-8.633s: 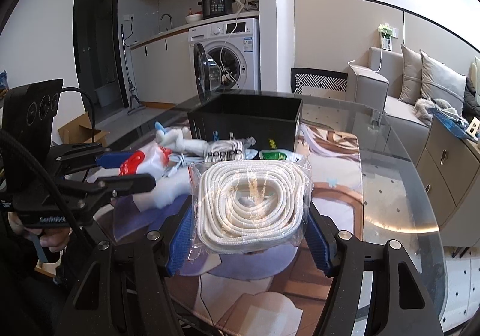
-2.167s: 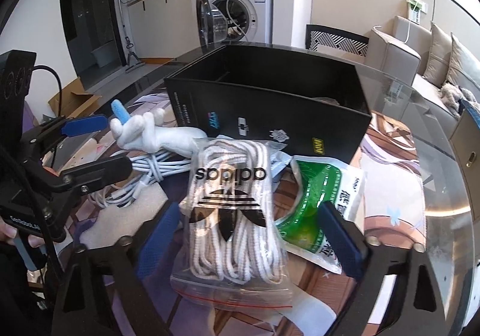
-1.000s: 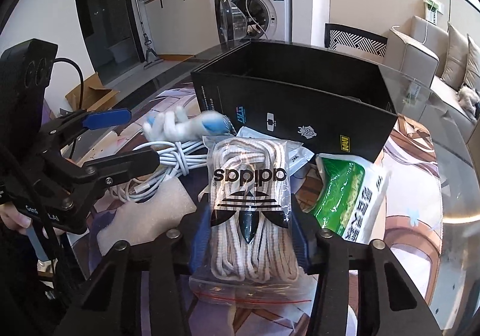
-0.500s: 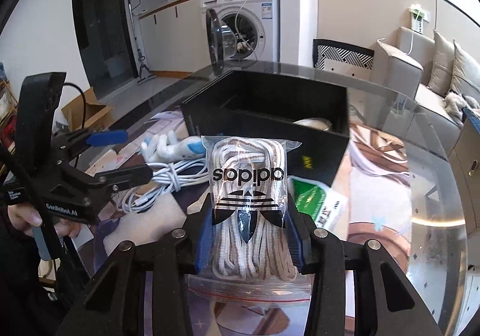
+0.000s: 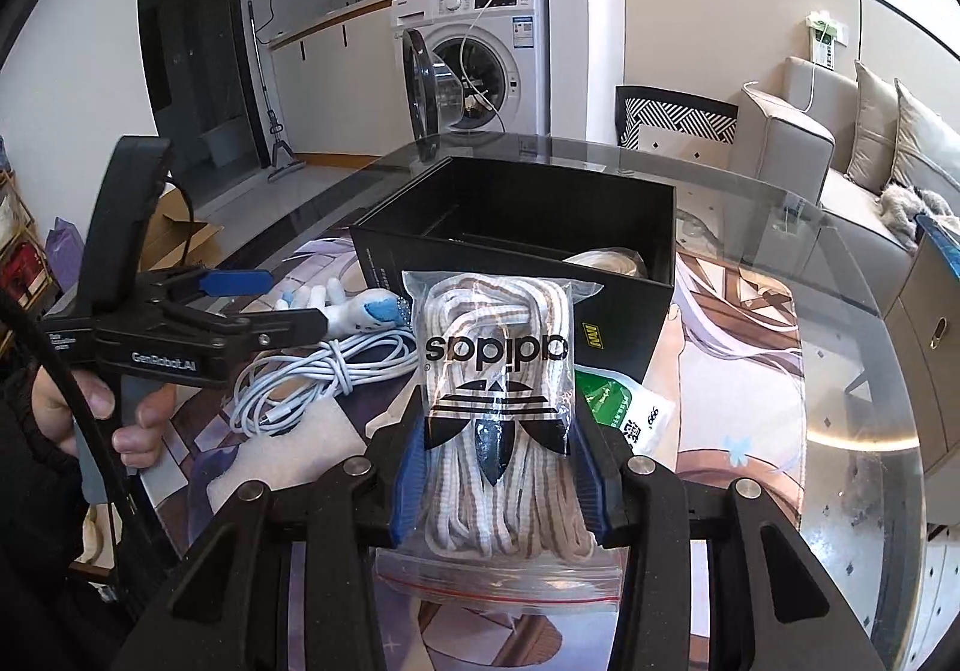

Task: Organize soft objects
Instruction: 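Grasp the white plush toy with the left tool, then carry the laces bag with the right tool while the left tool carries the plush toy over the box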

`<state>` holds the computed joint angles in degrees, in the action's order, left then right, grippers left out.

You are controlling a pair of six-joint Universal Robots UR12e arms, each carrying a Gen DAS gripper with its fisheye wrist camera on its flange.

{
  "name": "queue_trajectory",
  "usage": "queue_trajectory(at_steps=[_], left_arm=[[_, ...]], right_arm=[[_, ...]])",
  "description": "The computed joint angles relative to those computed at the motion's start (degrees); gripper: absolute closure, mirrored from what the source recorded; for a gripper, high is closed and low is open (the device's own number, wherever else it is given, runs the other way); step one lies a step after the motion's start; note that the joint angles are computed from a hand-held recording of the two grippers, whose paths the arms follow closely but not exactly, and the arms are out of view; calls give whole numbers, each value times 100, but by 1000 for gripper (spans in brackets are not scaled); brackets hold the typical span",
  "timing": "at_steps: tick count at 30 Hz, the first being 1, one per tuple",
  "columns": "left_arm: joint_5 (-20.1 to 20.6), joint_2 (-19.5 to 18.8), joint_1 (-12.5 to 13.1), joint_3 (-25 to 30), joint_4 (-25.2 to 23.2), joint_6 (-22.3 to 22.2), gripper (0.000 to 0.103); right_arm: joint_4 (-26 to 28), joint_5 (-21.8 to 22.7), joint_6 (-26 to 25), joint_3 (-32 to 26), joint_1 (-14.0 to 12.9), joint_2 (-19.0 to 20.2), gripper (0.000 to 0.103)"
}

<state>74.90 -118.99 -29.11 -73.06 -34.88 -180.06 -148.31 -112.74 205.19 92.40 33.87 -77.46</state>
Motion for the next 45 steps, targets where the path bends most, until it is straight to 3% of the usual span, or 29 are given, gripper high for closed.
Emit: queue_trajectory(at_steps=[4, 12, 18, 20, 23, 45], left_arm=[[-150, -64, 14, 108, -199, -35, 3], [-515, -155, 50, 247, -388, -37, 21], [-680, -138, 55, 219, -327, 130, 46], [-737, -123, 58, 203, -318, 203, 64], [-713, -98, 51, 169, -271, 275, 73], [-829, 185, 123, -183, 308, 104, 75]], right_arm=[[8, -2, 17, -3, 0, 9, 61], [15, 1, 30, 8, -6, 7, 61], [17, 19, 27, 13, -20, 9, 61], [25, 18, 17, 11, -21, 10, 61], [28, 6, 2, 2, -16, 19, 61], [-75, -159, -43, 9, 51, -12, 61]])
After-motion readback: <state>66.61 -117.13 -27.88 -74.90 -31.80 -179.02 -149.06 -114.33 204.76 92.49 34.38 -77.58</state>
